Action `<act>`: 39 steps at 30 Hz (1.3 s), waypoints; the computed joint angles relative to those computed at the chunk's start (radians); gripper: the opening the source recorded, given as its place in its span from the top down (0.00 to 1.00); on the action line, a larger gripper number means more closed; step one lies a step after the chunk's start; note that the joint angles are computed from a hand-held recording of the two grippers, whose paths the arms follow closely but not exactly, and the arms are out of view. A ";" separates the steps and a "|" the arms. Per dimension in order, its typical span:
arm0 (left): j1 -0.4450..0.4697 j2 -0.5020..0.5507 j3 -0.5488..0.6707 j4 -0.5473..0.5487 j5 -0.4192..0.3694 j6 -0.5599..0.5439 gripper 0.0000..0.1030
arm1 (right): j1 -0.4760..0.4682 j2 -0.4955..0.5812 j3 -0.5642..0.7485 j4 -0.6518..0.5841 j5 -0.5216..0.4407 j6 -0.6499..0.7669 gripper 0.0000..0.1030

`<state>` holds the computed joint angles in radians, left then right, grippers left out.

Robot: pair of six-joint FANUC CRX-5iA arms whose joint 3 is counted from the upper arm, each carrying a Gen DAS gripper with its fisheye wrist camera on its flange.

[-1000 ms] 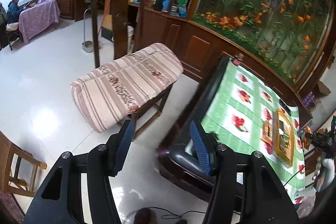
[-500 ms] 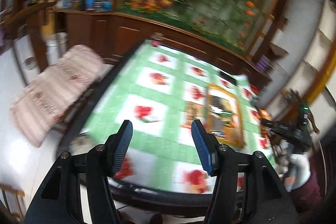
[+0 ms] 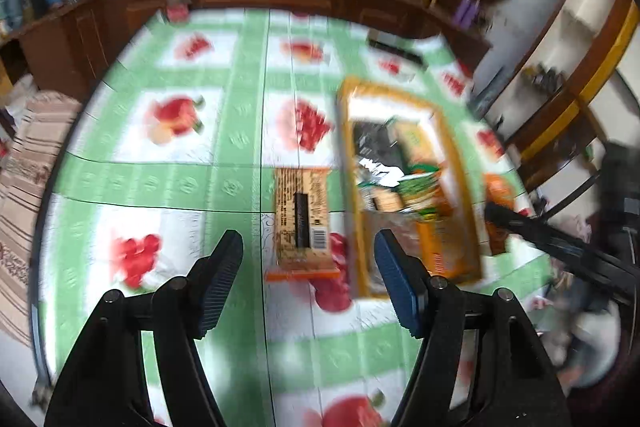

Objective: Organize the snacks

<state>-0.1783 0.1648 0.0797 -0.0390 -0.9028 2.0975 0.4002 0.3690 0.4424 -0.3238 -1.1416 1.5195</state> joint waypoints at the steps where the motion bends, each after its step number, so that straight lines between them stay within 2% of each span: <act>1: 0.027 0.037 -0.012 0.081 0.027 -0.071 0.35 | 0.008 0.007 0.005 0.013 0.001 -0.011 0.66; 6: 0.062 0.159 0.035 0.161 0.009 -0.186 0.35 | 0.038 0.043 0.030 0.070 -0.004 -0.069 0.66; 9: 0.068 0.194 0.050 0.186 0.016 -0.226 0.35 | 0.048 0.058 0.037 0.087 -0.009 -0.096 0.65; 14: 0.054 0.278 0.136 0.154 -0.068 -0.232 0.34 | 0.061 0.080 0.040 0.113 -0.006 -0.139 0.65; 15: 0.036 0.274 0.146 0.104 -0.062 -0.227 0.35 | 0.063 0.083 0.041 0.117 -0.005 -0.144 0.65; 16: 0.035 0.280 0.153 0.103 -0.072 -0.238 0.35 | 0.065 0.086 0.039 0.122 -0.004 -0.148 0.65; 17: 0.034 0.275 0.147 0.100 -0.066 -0.243 0.44 | 0.066 0.088 0.039 0.125 -0.002 -0.151 0.65; 18: 0.044 0.260 0.115 0.136 -0.040 -0.268 0.47 | 0.067 0.092 0.040 0.128 -0.003 -0.152 0.65; 23: 0.087 0.198 0.030 0.217 0.012 -0.300 0.50 | 0.066 0.100 0.040 0.134 0.003 -0.147 0.65; 28: 0.119 0.085 -0.058 0.310 0.105 -0.331 0.50 | 0.061 0.108 0.052 0.137 0.019 -0.139 0.65; 32: 0.116 0.082 -0.037 0.382 0.141 -0.394 0.50 | 0.052 0.137 0.108 0.142 0.019 -0.132 0.65; 36: 0.097 0.165 0.063 0.447 0.140 -0.461 0.50 | 0.045 0.208 0.214 0.160 -0.007 -0.130 0.65; 39: 0.083 0.225 0.155 0.431 0.114 -0.465 0.50 | 0.043 0.274 0.302 0.178 -0.045 -0.135 0.65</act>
